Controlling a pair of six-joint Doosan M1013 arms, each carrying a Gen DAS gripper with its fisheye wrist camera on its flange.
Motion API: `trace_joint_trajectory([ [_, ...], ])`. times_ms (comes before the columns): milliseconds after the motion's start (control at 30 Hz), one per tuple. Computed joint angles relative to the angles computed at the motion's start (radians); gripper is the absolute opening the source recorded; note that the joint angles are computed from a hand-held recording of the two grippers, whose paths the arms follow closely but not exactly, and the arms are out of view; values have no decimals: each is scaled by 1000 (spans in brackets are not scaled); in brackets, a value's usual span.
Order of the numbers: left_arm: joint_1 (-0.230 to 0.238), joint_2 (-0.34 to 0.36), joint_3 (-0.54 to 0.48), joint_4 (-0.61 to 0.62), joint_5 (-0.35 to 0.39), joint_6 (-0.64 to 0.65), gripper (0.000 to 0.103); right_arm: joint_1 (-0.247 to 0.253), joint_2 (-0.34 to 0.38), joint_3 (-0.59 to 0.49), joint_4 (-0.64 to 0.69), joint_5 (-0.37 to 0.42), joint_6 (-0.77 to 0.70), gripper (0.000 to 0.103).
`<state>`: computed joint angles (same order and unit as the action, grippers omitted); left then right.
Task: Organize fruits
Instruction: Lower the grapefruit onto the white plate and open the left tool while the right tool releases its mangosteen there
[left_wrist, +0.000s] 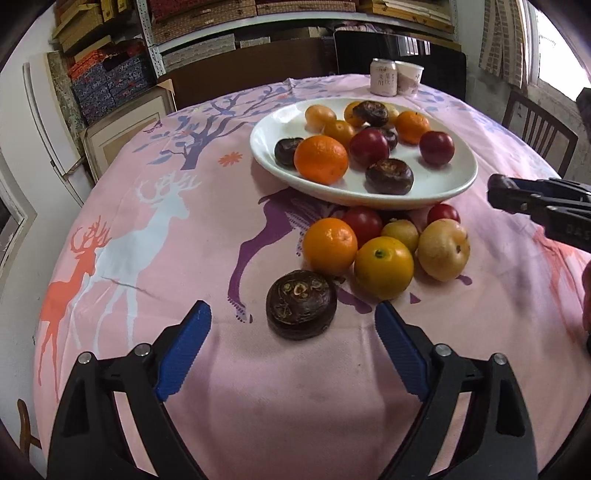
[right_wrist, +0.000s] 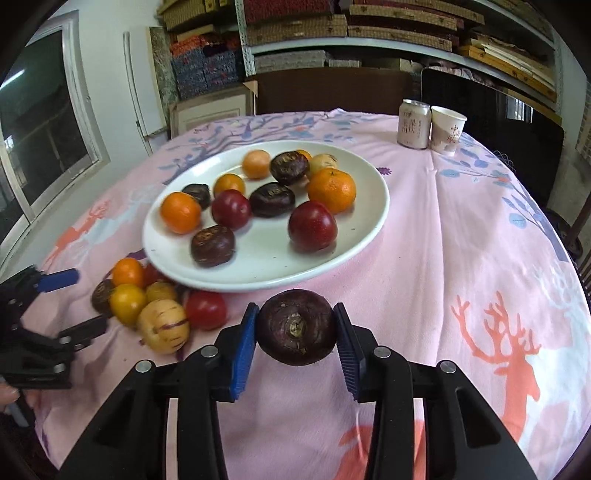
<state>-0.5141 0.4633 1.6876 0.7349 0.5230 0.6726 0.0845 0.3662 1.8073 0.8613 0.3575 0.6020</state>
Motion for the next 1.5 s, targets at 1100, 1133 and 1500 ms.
trace_joint_trajectory([
  [1100, 32, 37, -183, -106, -160, 129, 40, -54, 4, -112, 213, 129, -138, 41],
  [1133, 38, 55, -213, -119, -154, 138, 41, -43, 20, -138, 183, 124, -116, 41],
  [1500, 102, 196, -419, -332, -60, 209, 73, 11, 146, -309, -20, 131, 94, 73],
])
